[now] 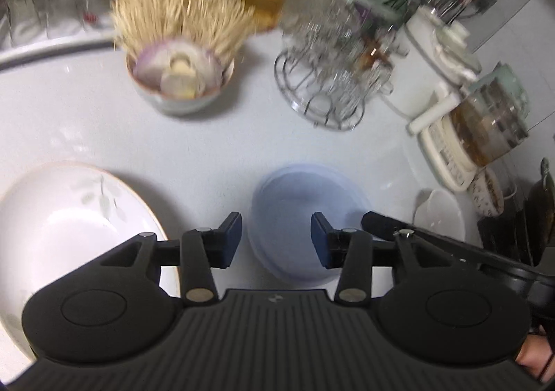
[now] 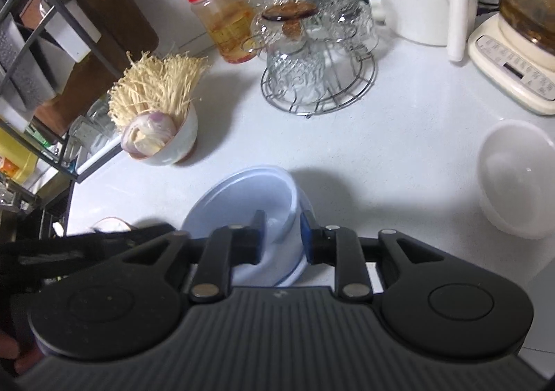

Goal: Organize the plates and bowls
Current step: 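Open both grippers and pull them back from the nested bowls, then move both grippers to the white ceramic bowl by the kettle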

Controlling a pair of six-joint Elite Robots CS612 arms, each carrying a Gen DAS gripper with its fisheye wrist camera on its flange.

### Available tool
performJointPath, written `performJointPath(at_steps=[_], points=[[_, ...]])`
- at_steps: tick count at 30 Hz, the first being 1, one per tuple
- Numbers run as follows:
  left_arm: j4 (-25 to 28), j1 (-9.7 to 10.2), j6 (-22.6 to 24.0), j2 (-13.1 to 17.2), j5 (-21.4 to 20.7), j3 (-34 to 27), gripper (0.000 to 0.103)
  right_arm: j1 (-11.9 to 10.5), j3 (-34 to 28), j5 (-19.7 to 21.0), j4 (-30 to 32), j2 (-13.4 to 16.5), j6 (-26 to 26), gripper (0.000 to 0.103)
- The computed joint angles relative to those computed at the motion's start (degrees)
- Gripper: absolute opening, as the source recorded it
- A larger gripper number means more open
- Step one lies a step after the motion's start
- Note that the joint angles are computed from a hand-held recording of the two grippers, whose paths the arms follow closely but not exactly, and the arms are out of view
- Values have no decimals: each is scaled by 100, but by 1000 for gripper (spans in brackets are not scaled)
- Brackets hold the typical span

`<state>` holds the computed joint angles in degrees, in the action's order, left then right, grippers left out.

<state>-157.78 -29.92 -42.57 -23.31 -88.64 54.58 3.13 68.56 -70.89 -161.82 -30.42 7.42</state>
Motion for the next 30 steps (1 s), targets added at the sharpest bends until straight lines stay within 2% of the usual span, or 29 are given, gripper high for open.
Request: performJointPath(at_steps=[1, 2, 12, 18, 23, 30], points=[[-30, -8, 29, -39, 52, 36, 50, 4, 20, -31, -59, -19, 13, 40], [-61, -19, 66, -91, 115, 84, 50, 4, 42, -29, -125, -38, 20, 42], [-710, -138, 424, -570, 686, 604, 50, 0, 559, 49, -1220, -418, 2, 42], [-1076, -208, 858, -828, 855, 939, 50, 9, 947, -30, -1747, -667, 84, 42], [-1266, -248, 999, -991, 756, 1205, 50, 49, 1256, -241, -2296, -821, 111, 42], [-1228, -258, 1307, -986, 487, 1166, 50, 53, 1483, -493, -2550, -933, 222, 42]])
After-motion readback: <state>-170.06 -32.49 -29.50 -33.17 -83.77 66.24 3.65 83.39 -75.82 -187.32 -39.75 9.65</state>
